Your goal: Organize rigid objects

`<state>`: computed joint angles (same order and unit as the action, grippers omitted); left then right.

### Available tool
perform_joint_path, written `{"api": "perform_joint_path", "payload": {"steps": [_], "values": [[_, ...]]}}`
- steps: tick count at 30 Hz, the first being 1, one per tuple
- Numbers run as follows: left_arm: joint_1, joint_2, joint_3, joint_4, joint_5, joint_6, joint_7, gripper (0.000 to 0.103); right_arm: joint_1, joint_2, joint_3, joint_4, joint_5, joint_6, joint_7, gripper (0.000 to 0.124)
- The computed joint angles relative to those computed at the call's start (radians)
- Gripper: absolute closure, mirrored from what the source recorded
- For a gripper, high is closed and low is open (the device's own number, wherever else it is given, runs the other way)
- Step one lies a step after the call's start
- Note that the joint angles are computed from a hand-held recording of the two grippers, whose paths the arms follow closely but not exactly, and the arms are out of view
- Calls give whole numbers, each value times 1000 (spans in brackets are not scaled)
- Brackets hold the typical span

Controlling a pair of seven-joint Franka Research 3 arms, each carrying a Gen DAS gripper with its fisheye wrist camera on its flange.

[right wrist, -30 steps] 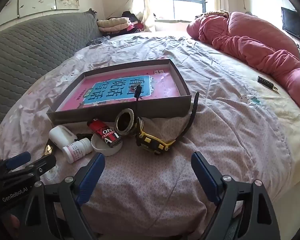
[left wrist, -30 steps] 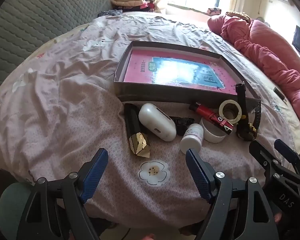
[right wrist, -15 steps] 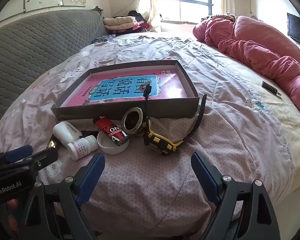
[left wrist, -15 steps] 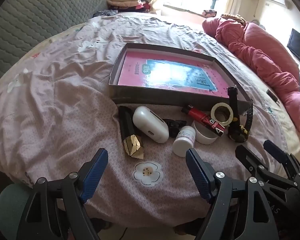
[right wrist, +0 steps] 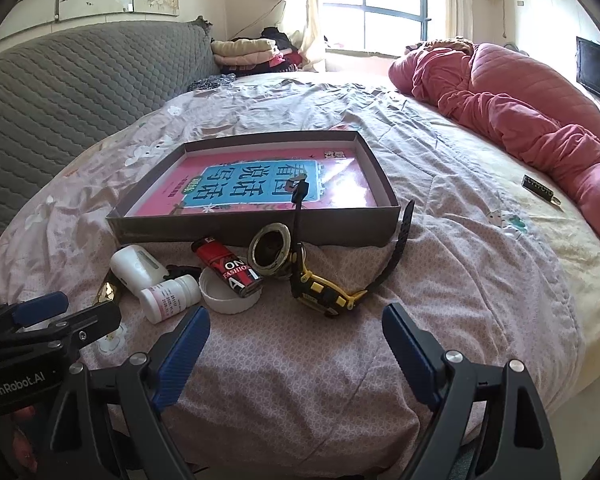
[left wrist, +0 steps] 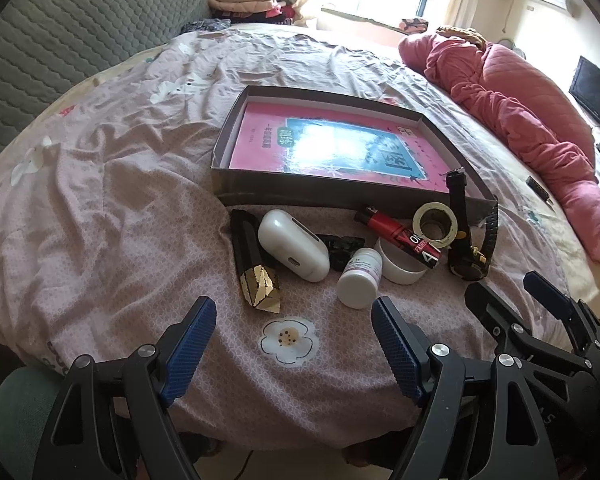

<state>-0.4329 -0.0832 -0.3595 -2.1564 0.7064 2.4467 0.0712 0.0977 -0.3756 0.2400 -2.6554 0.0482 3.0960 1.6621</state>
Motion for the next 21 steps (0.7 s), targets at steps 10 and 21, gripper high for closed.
{"api": "perform_joint_path", "payload": {"steps": [10, 21], "values": [[0, 1, 1, -1, -11, 5, 12, 22, -22, -6, 18, -2, -9, 3, 9, 36], [1, 1, 3, -2, -11, 8, 15, 22, -15, -5, 3, 0, -9, -3, 22, 36]]}}
